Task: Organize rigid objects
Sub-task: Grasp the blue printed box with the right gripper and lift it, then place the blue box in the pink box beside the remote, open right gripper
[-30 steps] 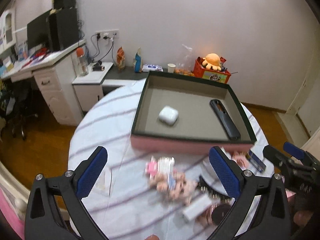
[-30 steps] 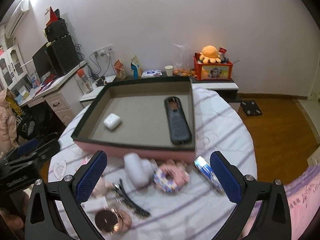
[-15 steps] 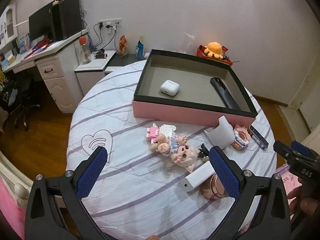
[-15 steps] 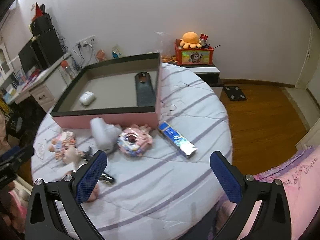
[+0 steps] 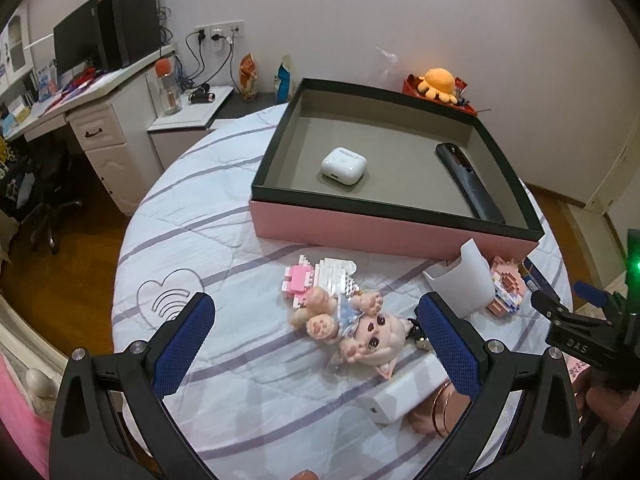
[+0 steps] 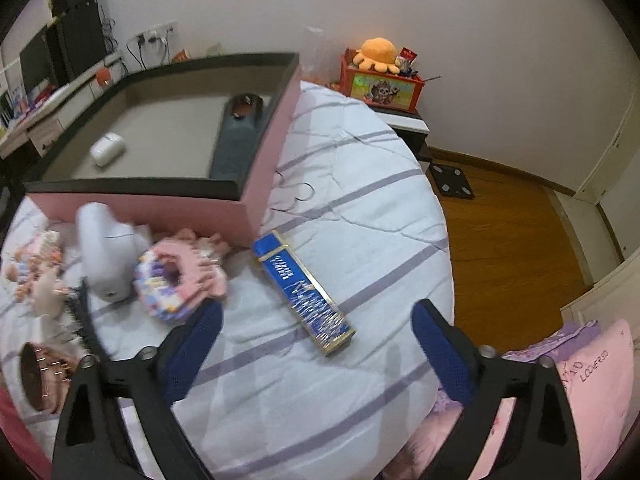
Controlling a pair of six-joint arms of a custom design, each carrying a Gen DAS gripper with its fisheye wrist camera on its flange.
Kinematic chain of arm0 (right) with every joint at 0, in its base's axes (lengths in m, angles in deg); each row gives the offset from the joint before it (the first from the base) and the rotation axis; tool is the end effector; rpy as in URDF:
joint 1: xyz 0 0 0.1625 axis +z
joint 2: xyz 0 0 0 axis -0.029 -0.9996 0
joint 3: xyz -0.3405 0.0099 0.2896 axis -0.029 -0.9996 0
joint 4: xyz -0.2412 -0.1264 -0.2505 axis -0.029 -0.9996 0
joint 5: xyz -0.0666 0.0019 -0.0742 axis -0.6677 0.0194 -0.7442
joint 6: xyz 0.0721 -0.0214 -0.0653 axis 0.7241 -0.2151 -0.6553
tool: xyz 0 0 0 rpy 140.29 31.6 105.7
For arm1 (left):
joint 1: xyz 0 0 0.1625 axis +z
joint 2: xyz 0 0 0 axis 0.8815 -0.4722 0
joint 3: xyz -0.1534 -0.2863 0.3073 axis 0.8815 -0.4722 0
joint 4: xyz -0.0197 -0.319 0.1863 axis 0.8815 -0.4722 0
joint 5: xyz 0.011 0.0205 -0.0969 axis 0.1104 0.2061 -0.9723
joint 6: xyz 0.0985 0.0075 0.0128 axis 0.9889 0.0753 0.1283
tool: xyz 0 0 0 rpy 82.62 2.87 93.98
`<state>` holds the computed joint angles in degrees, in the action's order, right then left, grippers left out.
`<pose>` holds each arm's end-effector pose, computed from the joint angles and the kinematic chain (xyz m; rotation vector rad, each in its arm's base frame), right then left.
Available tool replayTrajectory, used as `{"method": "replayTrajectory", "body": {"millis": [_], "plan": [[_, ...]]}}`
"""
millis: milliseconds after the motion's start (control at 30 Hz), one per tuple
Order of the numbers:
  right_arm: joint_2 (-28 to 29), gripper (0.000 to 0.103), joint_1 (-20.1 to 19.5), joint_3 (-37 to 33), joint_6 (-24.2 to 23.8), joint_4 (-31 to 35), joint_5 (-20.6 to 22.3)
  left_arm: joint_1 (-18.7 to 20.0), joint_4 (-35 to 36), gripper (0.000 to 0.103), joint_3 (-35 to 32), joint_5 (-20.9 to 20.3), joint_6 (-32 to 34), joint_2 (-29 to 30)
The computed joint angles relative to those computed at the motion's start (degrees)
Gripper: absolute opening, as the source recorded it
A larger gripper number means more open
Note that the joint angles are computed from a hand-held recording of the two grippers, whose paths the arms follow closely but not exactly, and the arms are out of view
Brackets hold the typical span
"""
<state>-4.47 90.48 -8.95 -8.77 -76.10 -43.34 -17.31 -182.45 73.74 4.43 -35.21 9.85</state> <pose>0.0651 -0.7382 0.2920 0.5851 -2.2476 0.5603 -0.3343 -0.6379 0.0859 -0.0238 2.2081 -0.9008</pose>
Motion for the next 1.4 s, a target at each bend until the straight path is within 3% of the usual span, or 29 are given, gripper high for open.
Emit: {"method": "replayTrajectory", "body": {"millis": [33, 100, 233, 333, 400, 567, 1067, 1233, 1400], "plan": [[0.57, 0.092, -0.08, -0.87, -0.24, 0.61, -0.3, 0.16, 0.17, 0.103, -0.5, -0.08, 0.31, 0.32], [1.39, 0.078, -0.44, -2.52, 0.07, 2.99, -0.54, 0.52, 0.62, 0.103, -1.53, -0.31, 1.0, 0.79], [1.89, 0.073, -0.85, -3.53, -0.83, 4.76, 0.69, 1.07, 1.15, 0.103, -3.03, -0.67, 1.75, 1.58], [2.04, 0.057, -0.8, -3.98, -1.44, 5.94, 1.91, 1.31, 1.35, 0.103, -3.81, -1.05, 2.39, 1.99], [2.03, 0.038, -0.47, -3.75, -2.08, 6.55, 2.43, 1.29, 1.22, 0.103, -4.03, -1.16, 2.97, 2.13], [1.22, 0.022, 0.06, -2.02, -2.26, 7.13, 2.62, 1.0, 0.49, 0.103, -3.44, -1.14, 3.54, 1.82], [-5.69, 0.021, 2.72, 4.1, -0.05, 4.38, 8.09, -0.01, -5.62, 0.103, 0.31, 1.0, 6.46, -1.14], [-4.56, 0.021, 4.91, 1.61, -1.15, 4.42, 9.89, 0.63, -6.29, 0.103, -2.27, 2.43, 9.92, -0.88], [0.06, 0.021, 6.8, -5.55, -1.62, 8.35, 11.34, 2.17, -5.8, 0.103, -7.69, 4.56, 14.01, 0.83]]}}
